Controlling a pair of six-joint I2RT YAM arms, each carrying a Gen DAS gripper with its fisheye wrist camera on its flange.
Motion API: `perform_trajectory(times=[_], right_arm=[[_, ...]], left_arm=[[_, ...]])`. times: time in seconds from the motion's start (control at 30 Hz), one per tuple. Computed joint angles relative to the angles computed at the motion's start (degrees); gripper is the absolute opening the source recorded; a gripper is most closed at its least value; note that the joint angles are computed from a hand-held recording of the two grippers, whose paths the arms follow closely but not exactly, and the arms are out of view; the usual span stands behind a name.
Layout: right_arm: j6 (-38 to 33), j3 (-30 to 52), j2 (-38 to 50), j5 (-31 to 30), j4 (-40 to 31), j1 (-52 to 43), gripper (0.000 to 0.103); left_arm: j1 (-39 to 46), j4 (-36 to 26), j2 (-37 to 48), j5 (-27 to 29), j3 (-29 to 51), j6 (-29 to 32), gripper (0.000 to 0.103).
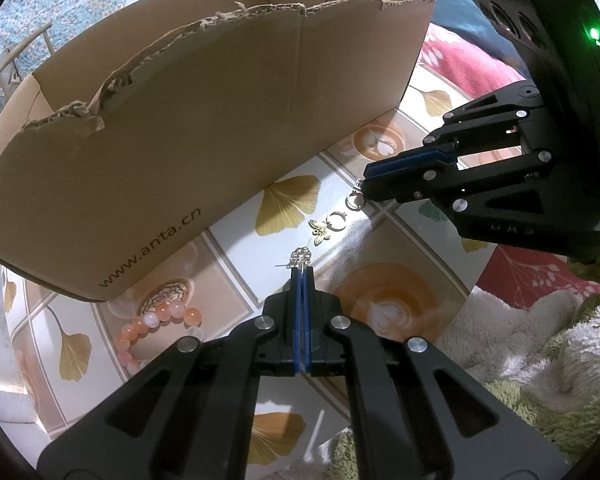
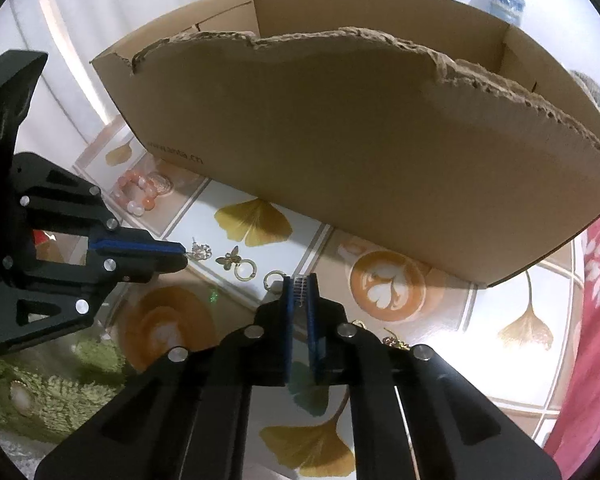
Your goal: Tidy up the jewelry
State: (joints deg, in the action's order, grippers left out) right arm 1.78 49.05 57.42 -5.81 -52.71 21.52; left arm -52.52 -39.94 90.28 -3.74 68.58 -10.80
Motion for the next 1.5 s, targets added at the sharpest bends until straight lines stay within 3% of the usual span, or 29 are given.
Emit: perform_trajectory(times=[0.6,0.8,0.87,1.17,1.23,1.3,1.5], right_arm=[[3.2,-0.3,-2.2,-2.9,-1.1,-2.8,0.003],[4.0,0.4,-0.7,-0.4,-1.3,-0.6,0.017],[3.5,0.8,-0.4,-0.3,-1.9,-0.7,0.017],[6.2,3.8,4.0,5.8,-3.5,5.9,0.016],[6.8,4.8,5.2,5.9,-4.2,6.3,0.015],[7.2,5.7,6.3,5.3,-4.8,6.7,0.006],[9.7,7.3,9.2,5.0,-4.4,8.0,0.005]], left_arm=[[-0.4,0.0,0.2,-0.2,0.3,-0.3,0.001],[-0.4,-0.1,0.5,-0.1,0.6,-0.1,0.001],[-0.4,-0.1,0.4,-0.1,0.6,-0.1,0.001],[-0.1,-0.1,-0.3,0.3,0.0,0.0,0.001],[-0.1,-0.1,-0.3,0.3,0.0,-0.1,0.001],[-0.3,-0.1,-0.1,0.3,0.2,-0.2,0.001],[-0.3,0.6,-0.2,0.5,-0.3,-0.6,0.001]])
